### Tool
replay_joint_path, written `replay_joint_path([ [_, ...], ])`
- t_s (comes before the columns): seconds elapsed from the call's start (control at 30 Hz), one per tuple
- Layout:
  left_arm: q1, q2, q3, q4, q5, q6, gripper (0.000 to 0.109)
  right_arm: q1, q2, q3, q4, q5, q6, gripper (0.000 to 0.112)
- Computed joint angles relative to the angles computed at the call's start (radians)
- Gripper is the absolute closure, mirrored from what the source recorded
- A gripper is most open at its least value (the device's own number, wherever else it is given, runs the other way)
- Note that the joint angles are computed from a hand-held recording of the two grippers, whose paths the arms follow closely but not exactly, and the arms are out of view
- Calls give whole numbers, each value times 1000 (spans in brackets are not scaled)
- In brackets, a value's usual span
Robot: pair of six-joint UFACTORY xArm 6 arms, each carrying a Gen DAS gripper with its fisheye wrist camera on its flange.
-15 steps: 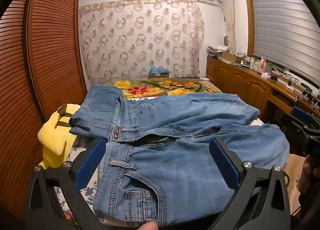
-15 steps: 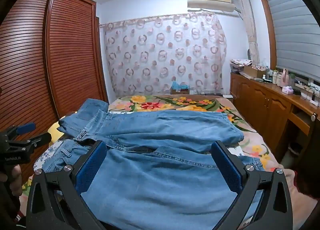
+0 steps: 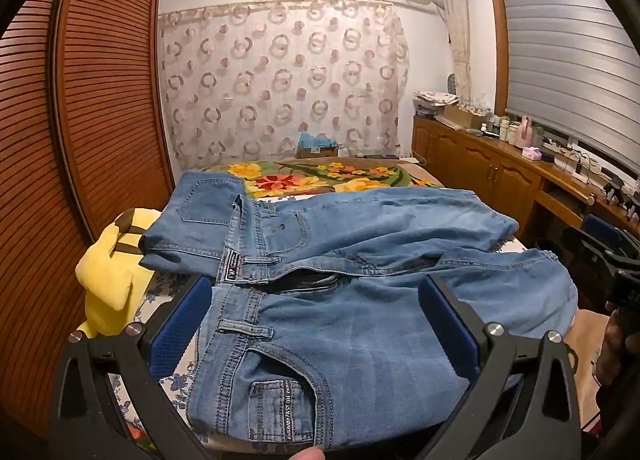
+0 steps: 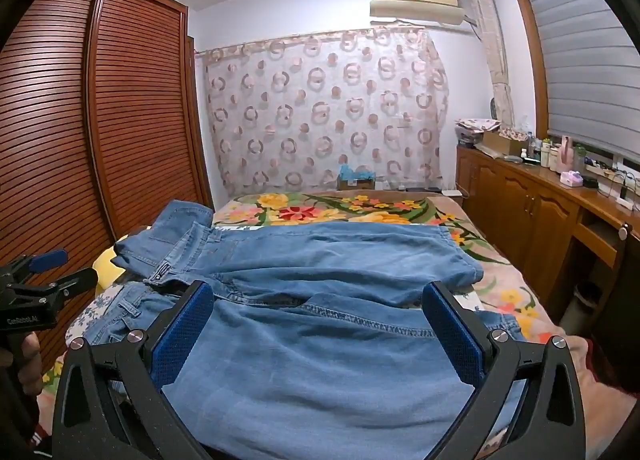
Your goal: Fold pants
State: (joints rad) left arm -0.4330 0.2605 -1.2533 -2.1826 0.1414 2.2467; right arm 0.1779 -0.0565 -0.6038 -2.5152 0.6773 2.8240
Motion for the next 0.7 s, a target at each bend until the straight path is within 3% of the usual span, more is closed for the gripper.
replay_joint_path([
  [0.7,5,-6,4,-34,0,28,6,7,13,-9,19,-2,-6,9],
])
